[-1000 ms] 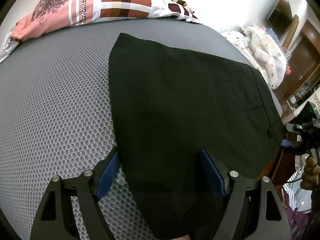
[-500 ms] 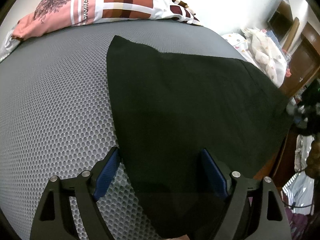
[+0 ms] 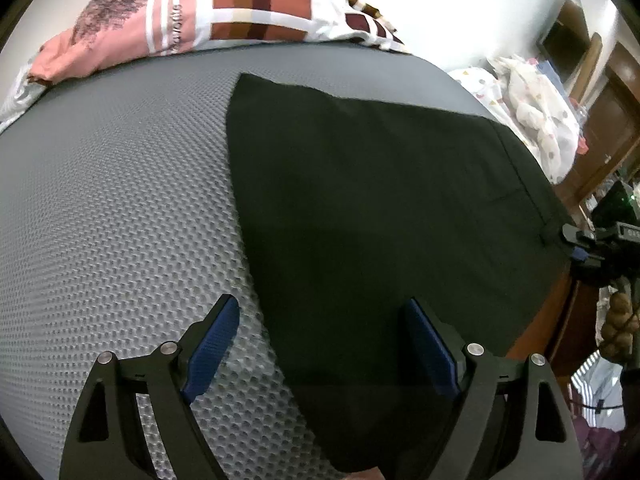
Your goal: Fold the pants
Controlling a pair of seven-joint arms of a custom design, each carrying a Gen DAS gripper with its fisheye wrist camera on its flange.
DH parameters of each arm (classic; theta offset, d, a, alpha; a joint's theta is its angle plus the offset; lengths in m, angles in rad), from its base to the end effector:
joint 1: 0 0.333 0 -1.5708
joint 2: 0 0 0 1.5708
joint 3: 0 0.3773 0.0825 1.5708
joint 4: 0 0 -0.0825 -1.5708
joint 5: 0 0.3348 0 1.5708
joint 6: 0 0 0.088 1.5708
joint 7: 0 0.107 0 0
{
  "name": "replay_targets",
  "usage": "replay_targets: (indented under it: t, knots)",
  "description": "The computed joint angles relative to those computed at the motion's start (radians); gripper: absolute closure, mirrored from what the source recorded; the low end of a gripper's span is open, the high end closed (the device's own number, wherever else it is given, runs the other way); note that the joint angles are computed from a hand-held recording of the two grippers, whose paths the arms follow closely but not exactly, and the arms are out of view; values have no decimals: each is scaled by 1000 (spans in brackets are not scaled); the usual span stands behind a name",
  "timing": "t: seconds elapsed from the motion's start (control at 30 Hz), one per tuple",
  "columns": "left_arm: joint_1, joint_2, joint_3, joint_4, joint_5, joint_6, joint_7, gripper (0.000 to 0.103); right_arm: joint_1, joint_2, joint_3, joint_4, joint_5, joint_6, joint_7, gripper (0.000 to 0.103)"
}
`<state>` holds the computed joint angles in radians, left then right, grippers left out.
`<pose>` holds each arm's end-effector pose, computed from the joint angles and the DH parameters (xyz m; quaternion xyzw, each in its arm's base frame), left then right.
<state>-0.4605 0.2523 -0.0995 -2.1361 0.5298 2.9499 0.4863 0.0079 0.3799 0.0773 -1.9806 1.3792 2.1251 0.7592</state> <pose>0.4829 -0.3368 0.4415 -0.6906 0.6618 -0.2745 0.0982 0.5918 0.0900 0.3759 -0.5841 0.6249 0.2949 0.4259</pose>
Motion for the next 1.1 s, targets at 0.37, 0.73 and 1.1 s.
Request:
replay_targets:
  t: [0.37,0.73,1.1]
  knots:
    - [-7,-19,50,-28,74,50,-90,18,-5,34,5,21,-70,10,48,82]
    - [36,-20,42,-3,-26,66,-16,18,30,-56,-8,19,-162,210,11,75]
    - [23,49,-28,50,-47,202,163,18,-4,185,235,532,-271,-108,49,41]
